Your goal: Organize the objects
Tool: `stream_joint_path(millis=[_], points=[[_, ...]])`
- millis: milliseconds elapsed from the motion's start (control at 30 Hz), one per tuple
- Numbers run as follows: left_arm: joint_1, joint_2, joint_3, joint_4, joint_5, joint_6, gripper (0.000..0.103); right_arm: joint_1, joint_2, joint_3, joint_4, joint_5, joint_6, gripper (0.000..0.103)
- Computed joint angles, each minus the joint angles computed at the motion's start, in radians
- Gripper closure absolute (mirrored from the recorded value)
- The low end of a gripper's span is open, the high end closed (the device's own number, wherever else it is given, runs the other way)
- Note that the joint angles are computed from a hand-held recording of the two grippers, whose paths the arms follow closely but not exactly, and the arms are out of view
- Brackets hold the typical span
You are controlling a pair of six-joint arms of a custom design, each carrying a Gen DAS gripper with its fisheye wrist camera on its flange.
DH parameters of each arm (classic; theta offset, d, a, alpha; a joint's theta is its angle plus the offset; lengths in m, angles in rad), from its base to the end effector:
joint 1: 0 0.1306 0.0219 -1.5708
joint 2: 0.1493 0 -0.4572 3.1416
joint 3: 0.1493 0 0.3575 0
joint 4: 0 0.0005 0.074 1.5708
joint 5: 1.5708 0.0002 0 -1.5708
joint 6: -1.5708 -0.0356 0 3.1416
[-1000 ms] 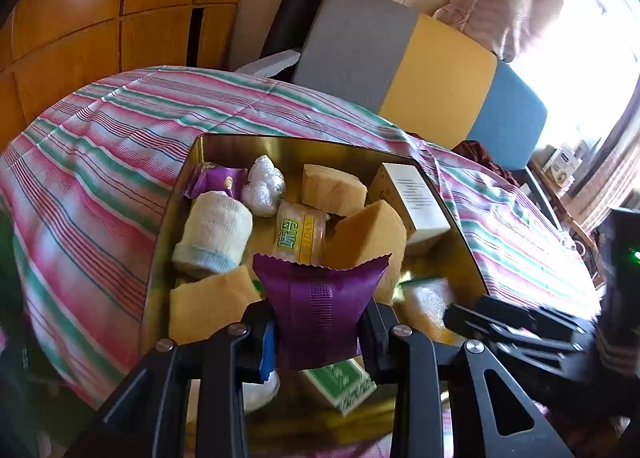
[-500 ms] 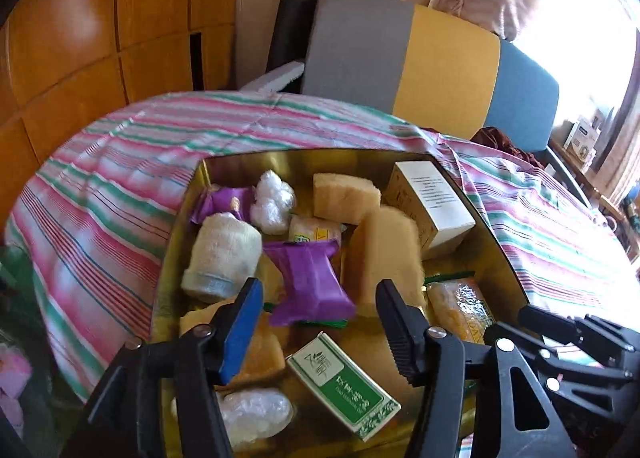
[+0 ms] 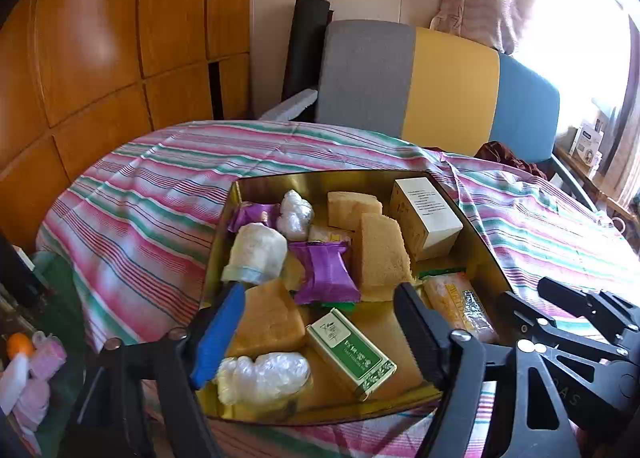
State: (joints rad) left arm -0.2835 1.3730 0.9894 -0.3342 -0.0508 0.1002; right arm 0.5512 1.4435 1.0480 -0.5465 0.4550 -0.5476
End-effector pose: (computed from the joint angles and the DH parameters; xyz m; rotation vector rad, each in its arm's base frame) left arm 0.3975 -0.1145 0.3813 0.1834 2.2842 -0.1414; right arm 0.3697 0.2083 0.3641 0.1748 2.3785 -0.0657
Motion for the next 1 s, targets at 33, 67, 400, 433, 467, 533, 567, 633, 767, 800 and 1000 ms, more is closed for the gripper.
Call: stream_joint_path(millis=[33,67,400,433,467,533,567,633,767,800,1000], points=[[-0.001,-0.005,-0.002,-0.003,-0.004,-0.001,0.020,0.005,-0.005,-0.001,-0.003,0.011,-0.004,0.048],[-0.002,-0.012,-0.005,-0.005,-0.006,0.000,0.018,0.012,-0.011,-0.004,-0.006,0.027,-0.008,0.048],[0.001,-0.059,-0.031,-0.009,-0.027,0.009,0.000,0.062,-0.046,-0.001,-0.061,0.116,-0.053,0.048],[0.002,-0.060,-0.030,-0.017,-0.028,0.009,0.000,0.066,-0.047,0.001,-0.076,0.130,-0.062,0.048],[0.003,-0.059,-0.028,-0.025,-0.027,0.009,0.000,0.072,-0.047,0.003,-0.098,0.156,-0.076,0.048],[0.005,-0.057,-0.028,-0.038,-0.035,0.013,0.000,0.080,-0.041,0.005,-0.145,0.218,-0.103,0.045],[0.005,-0.056,-0.027,-0.046,-0.041,0.015,0.000,0.083,-0.034,0.005,-0.172,0.254,-0.117,0.045],[0.007,-0.054,-0.029,-0.055,-0.039,0.012,0.000,0.086,-0.026,0.003,-0.206,0.296,-0.131,0.045],[0.002,-0.057,-0.042,-0.045,-0.065,0.004,0.000,0.070,-0.041,-0.018,-0.138,0.220,-0.095,0.043],[0.002,-0.060,-0.046,-0.043,-0.067,0.003,0.000,0.067,-0.037,-0.015,-0.124,0.201,-0.081,0.043],[0.033,-0.081,-0.071,-0.002,-0.049,0.013,0.000,0.051,0.002,0.028,-0.115,0.124,-0.067,0.043]])
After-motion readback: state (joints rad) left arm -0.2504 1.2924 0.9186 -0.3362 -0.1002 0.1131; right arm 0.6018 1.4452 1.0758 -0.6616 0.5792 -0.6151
